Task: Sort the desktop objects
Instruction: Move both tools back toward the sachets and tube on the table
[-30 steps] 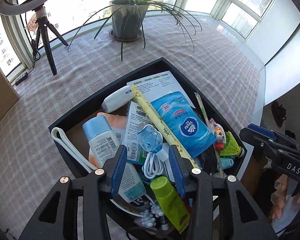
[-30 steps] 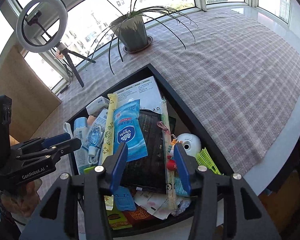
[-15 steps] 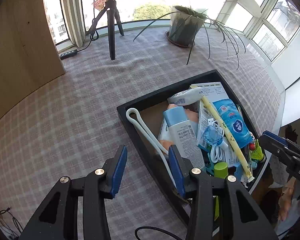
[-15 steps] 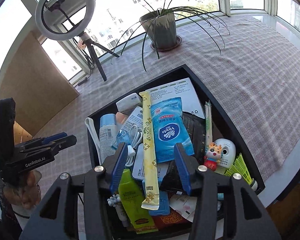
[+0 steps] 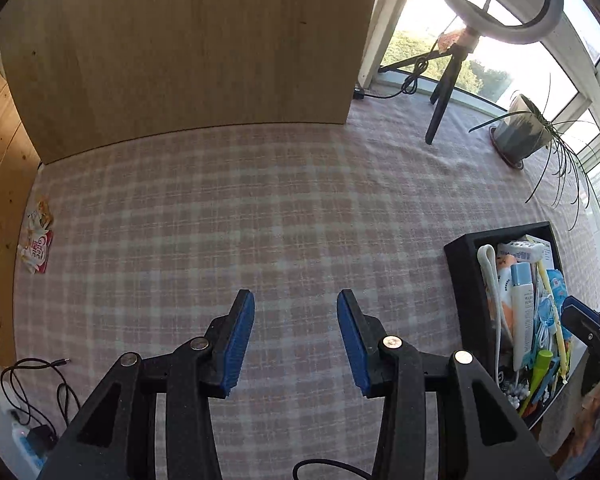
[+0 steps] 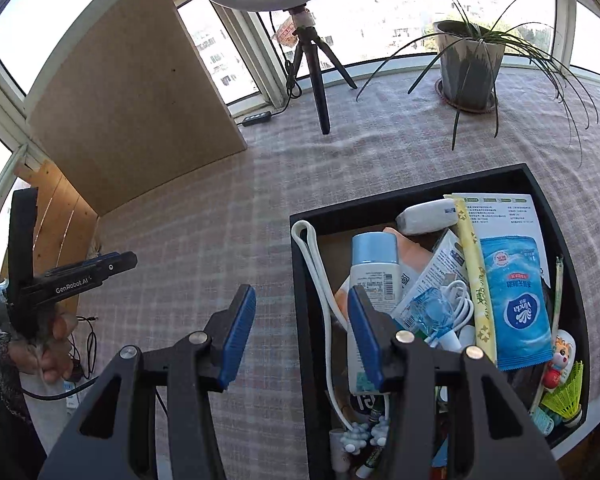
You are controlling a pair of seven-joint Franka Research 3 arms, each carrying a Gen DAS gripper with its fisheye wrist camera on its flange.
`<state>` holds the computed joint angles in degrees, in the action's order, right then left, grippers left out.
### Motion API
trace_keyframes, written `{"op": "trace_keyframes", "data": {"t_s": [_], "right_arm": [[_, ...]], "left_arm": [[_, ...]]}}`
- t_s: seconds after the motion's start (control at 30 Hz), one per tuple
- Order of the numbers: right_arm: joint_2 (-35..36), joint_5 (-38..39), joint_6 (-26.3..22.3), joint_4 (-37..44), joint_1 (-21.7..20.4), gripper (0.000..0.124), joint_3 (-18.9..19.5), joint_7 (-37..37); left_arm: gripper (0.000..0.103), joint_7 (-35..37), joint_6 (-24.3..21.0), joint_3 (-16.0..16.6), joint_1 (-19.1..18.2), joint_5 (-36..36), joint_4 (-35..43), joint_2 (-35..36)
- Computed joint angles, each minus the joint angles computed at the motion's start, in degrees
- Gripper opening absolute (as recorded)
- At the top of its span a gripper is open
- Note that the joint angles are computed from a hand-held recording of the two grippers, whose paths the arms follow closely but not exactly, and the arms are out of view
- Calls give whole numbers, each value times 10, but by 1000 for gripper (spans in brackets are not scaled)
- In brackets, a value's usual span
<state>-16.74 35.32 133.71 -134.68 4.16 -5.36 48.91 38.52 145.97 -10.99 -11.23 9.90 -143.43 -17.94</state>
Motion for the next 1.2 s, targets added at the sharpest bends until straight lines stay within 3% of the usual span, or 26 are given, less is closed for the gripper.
{"op": "trace_keyframes", "data": {"t_s": [0.23, 0.5, 0.67, 0.83, 1.2], "right_arm": [[24, -2, -2, 19, 49, 47, 40, 6], [89, -10, -4, 78, 112, 47, 84, 8], [151, -18, -5, 143, 149, 47, 112, 5], [207, -28, -11, 196, 176, 47, 132, 5], [349, -32, -57, 347, 204, 47, 161, 39]], "left_arm": [[41, -16, -2, 43, 58, 5, -101, -90], [41, -10, 0, 86, 162, 30, -175, -150], [41, -1, 32, 115, 229, 42, -186, -121], [41, 48, 70, 161, 253, -5, -187, -70], [41, 80, 130, 151, 302, -15, -163, 17]]}}
